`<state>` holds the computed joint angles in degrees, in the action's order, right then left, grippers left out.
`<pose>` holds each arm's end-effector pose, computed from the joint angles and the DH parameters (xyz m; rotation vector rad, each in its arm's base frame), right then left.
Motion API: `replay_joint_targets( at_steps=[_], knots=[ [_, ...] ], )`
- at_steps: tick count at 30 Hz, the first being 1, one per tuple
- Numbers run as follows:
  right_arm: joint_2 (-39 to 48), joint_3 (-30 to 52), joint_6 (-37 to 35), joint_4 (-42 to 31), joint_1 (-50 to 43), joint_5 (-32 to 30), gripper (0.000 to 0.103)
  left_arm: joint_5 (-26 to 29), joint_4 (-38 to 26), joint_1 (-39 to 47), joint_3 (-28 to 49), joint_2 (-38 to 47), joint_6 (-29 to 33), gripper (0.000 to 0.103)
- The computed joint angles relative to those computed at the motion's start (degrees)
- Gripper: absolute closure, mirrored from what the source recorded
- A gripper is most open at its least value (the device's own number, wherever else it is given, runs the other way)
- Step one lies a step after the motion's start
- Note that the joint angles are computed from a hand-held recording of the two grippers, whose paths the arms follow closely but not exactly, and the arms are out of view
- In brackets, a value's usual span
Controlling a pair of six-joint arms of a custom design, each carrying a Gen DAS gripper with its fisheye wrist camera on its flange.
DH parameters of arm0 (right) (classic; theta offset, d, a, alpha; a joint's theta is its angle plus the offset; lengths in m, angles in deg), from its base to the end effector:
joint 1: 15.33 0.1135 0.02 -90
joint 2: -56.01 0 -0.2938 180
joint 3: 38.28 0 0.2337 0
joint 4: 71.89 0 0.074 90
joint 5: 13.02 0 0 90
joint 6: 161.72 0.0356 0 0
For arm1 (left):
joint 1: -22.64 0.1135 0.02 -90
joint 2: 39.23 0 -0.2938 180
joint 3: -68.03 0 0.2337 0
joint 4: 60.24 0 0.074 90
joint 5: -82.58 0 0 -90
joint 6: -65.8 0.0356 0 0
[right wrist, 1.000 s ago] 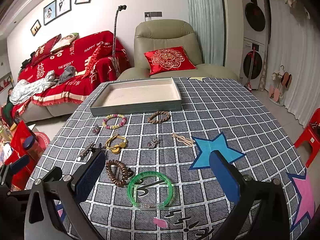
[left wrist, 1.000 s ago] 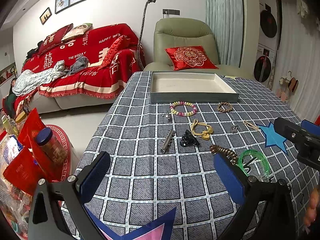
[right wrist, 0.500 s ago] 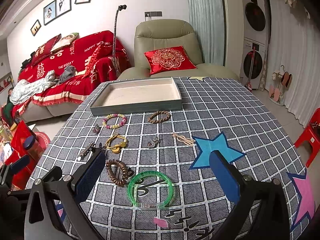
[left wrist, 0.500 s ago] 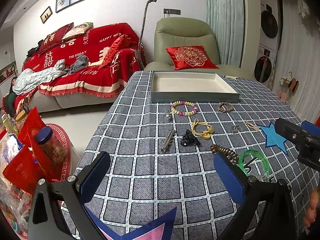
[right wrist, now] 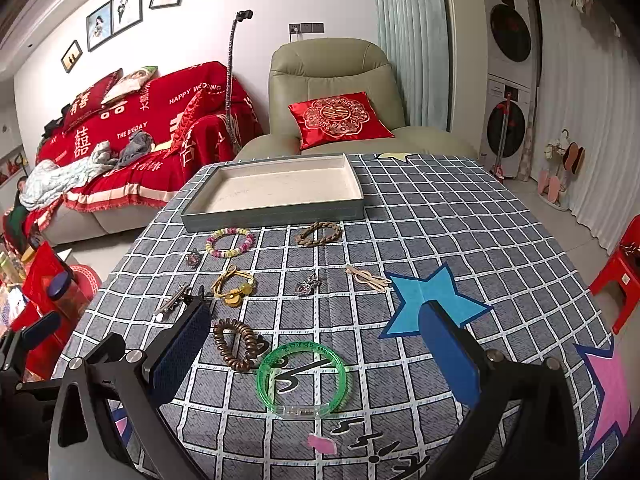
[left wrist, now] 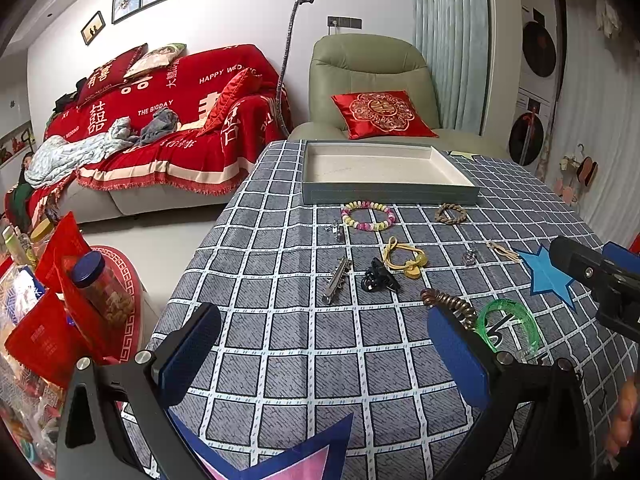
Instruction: Organize jewelry
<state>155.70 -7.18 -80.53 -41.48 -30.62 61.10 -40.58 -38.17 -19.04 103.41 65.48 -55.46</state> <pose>0.2339 -0.0539 0.1186 -0.0245 2.2084 0.0771 0.1978 -0.1501 0.1028 -0.0559 2.2323 0.0152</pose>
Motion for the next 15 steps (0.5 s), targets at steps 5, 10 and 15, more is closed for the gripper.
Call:
replay_joint_targets(
  at_steps=[5, 10, 15],
  knots=[
    [0.0, 0.0, -0.1, 0.0, -0.1, -0.1, 0.000, 0.0, 0.3, 0.0, -0.2, 0.1, -0.2, 0.000],
    [0.0, 0.0, 0.0, 0.0, -0.1, -0.1, 0.000, 0.0, 0.5, 0.0, -0.3, 0.1, -0.1, 0.000],
    [0.0, 0.0, 0.0, 0.0, -0.2, -0.2, 0.000, 0.0, 0.4, 0.0, -0.2, 0.1, -0.1, 0.000]
  ],
)
